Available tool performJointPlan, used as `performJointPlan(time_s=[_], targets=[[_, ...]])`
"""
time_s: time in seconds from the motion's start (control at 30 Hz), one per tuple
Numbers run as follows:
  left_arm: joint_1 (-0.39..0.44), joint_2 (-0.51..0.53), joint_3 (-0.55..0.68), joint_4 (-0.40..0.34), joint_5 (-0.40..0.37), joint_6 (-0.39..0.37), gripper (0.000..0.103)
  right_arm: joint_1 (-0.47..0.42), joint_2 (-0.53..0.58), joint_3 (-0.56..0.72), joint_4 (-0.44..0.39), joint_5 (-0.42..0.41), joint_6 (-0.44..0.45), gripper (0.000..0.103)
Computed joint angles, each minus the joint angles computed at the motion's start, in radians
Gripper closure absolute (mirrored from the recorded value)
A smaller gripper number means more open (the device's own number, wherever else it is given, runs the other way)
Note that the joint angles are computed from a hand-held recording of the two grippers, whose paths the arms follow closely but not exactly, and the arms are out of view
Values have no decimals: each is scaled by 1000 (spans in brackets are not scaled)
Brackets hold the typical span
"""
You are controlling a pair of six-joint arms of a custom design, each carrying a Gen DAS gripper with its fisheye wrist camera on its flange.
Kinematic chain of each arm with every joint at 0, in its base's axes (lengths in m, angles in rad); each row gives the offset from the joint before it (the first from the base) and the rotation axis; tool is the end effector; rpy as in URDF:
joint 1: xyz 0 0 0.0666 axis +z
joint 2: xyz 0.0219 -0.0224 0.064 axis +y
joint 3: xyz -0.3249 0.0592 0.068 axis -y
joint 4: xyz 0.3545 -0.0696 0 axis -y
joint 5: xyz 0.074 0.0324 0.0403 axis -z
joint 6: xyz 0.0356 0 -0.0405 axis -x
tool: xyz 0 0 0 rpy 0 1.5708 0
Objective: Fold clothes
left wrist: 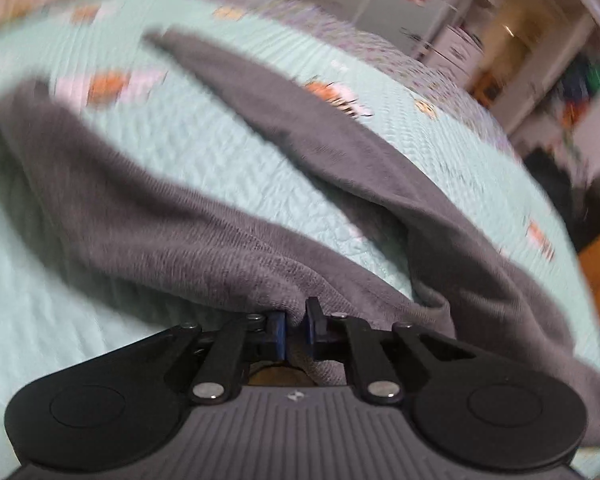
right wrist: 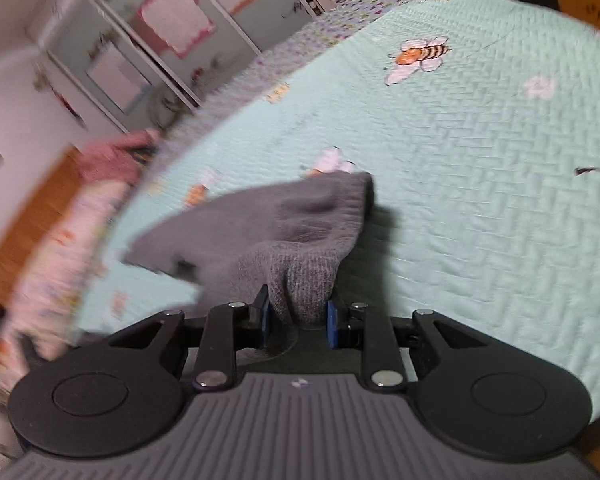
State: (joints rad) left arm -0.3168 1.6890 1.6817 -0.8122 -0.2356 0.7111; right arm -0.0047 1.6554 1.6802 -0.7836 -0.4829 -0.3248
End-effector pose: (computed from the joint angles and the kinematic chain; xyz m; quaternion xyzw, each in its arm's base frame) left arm 0.5310 -0.1658 0.3631 -0.2232 0.8975 -0.0839 0.3710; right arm 0.5480 0.0136 0.3846 0.0531 0.8955 0.2780 0.3436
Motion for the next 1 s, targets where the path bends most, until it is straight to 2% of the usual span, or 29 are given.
performJointPlan(time_s=[0.07, 0.17, 0.47, 0.8, 1.0], targets=[[-24, -5, 25, -59, -64, -60, 94, 18, 0, -9, -32, 50, 36, 76], [-50, -11, 59, -128, -137, -104, 94, 34, -11, -39, -48, 62, 45, 76], [-90, -51, 120, -250, -263, -131, 94, 43, -75, -93, -52, 25, 69, 76], [-126, -61, 175, -308, -325, -129, 94, 28, -130, -119, -16, -6, 25, 76], [-144, -75, 182, -308, -350, -144, 94, 8, -157, -143, -3, -37, -3, 76]])
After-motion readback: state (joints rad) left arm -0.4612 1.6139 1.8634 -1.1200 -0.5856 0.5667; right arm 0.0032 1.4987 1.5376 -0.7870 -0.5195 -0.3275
